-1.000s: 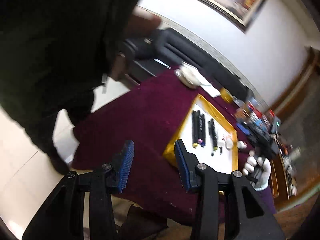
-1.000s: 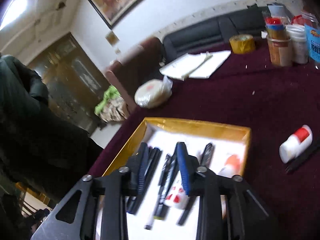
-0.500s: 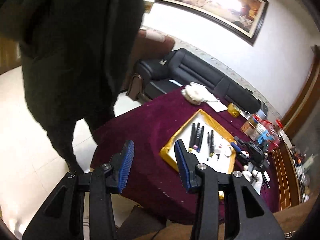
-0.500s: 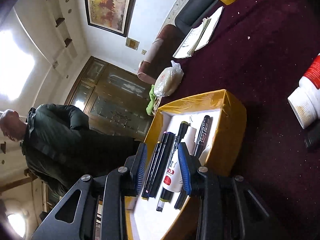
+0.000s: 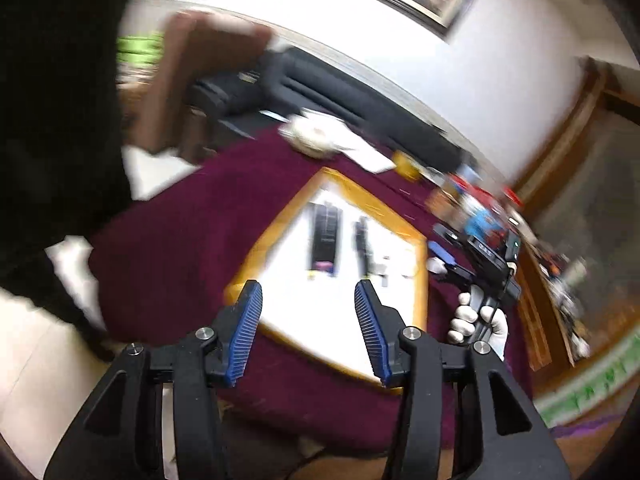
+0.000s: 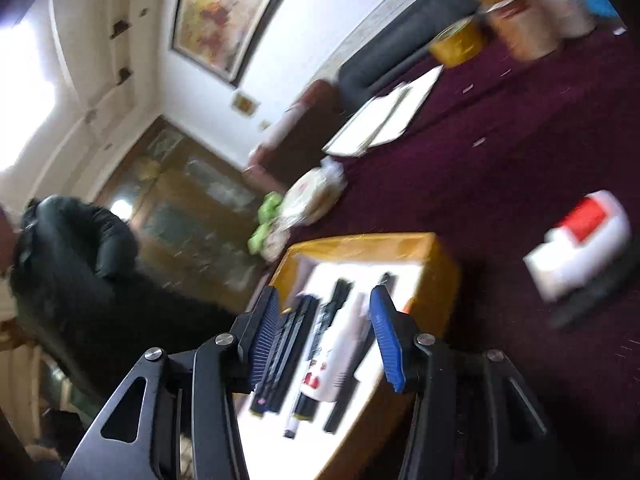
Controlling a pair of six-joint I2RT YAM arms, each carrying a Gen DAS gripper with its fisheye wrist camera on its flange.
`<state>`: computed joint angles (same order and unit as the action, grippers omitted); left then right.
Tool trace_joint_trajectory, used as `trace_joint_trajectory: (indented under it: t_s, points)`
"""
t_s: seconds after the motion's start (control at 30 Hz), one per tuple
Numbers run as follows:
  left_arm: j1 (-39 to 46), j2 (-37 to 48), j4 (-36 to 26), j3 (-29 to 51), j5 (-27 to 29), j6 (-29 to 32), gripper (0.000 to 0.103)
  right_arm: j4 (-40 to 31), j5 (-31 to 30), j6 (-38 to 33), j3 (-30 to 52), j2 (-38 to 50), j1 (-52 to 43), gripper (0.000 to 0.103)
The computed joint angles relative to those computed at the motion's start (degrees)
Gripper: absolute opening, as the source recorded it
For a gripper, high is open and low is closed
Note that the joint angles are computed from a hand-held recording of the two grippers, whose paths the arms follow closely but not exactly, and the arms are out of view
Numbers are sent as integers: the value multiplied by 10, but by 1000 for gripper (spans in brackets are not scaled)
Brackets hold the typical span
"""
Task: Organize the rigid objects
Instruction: 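Withdraw both tools from the tray back over the table, then close the left tool around the white red-labelled bottle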
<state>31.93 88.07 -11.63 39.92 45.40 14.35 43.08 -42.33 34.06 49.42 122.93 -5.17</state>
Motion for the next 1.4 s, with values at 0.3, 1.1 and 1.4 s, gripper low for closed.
trace_joint_trajectory:
  t_s: [0.3, 1.1, 1.4]
  points:
    - [-300, 121, 47, 83, -20, -51, 46, -128, 55, -152, -268, -330, -186, 58]
    - [-634, 457, -8, 528, -375, -78, 53, -30, -34, -81, -152, -86, -383, 60]
    - [-680, 558, -2, 624, -479, 31, 59, -72, -2, -110, -136, -84, -365, 60]
